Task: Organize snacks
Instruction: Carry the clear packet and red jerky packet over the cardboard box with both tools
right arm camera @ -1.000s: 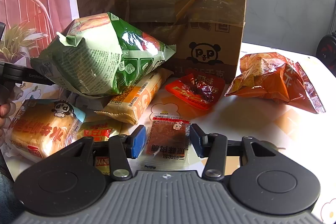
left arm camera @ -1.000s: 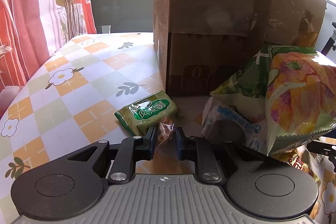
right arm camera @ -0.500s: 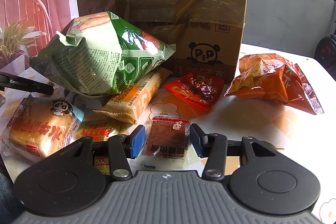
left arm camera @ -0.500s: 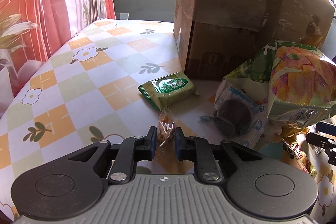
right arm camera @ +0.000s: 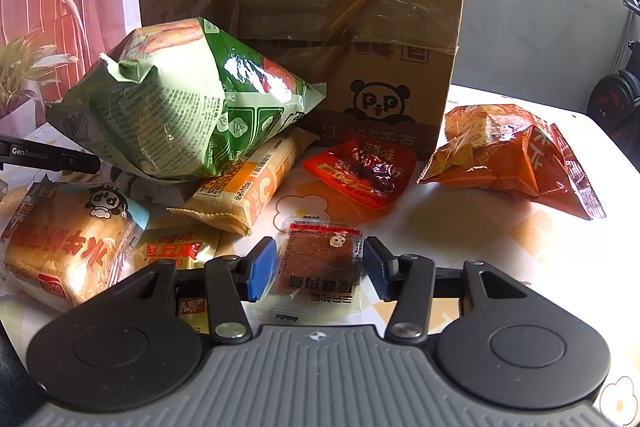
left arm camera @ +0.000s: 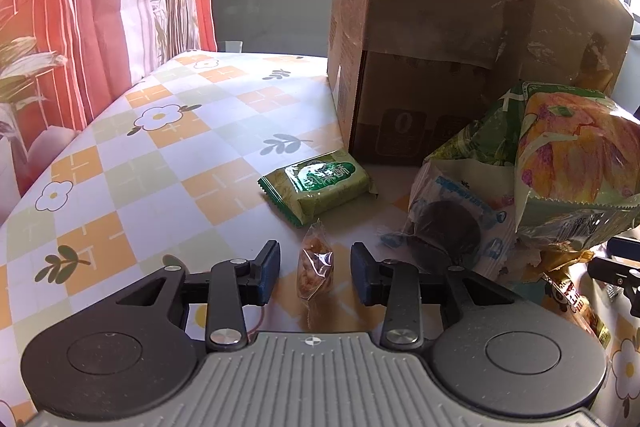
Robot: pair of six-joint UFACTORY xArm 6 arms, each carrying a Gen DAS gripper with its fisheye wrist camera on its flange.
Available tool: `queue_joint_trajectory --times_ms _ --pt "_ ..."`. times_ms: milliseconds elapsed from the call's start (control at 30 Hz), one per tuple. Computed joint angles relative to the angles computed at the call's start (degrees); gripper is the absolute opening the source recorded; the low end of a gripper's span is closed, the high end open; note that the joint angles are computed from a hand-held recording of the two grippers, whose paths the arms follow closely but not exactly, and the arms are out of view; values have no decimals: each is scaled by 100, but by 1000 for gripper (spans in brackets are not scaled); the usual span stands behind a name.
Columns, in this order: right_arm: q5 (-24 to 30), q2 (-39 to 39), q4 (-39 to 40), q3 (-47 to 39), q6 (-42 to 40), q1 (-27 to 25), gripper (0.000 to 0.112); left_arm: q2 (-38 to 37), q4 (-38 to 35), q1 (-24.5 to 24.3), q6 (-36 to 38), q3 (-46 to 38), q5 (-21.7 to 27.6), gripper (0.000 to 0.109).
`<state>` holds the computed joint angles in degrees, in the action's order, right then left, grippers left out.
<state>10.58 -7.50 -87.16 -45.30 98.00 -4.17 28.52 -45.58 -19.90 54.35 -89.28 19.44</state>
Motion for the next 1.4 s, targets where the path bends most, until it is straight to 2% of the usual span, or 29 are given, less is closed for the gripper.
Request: queue_joint_trajectory --times_ms 33,100,133,267,467,633,767,1033,1167,1400 --pt "-1 1 -6 -1 -4 -1 52 -17 4 -12 49 37 -45 39" --pt "-7 5 -45 -5 26 -7 52 -101 -26 -44 163 180 -182 22" --pt "-20 4 -55 -6 38 -14 52 -115 -107 -36 243 180 -129 19" --pt "-59 6 -112 -10 113 -34 53 -173 -142 -83 396 285 -267 19" --pt "-187 25 -180 -31 186 -81 55 -328 -336 -30 373 356 -4 19" --pt "-97 -20 -342 -10 296 -3 46 -599 -875 -88 937 633 -81 19" --pt "18 -118 -544 37 471 82 42 -693 -973 -90 945 710 -83 19" --pt "198 -480 -1249 182 1465 120 42 -818 -1022 -99 937 827 -139 19" --pt "292 -711 -1708 222 1986 92 42 -884 -1340 -98 1130 716 -292 19" --pt "419 -1160 -2587 70 2854 -171 42 -967 -2111 -97 1759 143 -187 19"
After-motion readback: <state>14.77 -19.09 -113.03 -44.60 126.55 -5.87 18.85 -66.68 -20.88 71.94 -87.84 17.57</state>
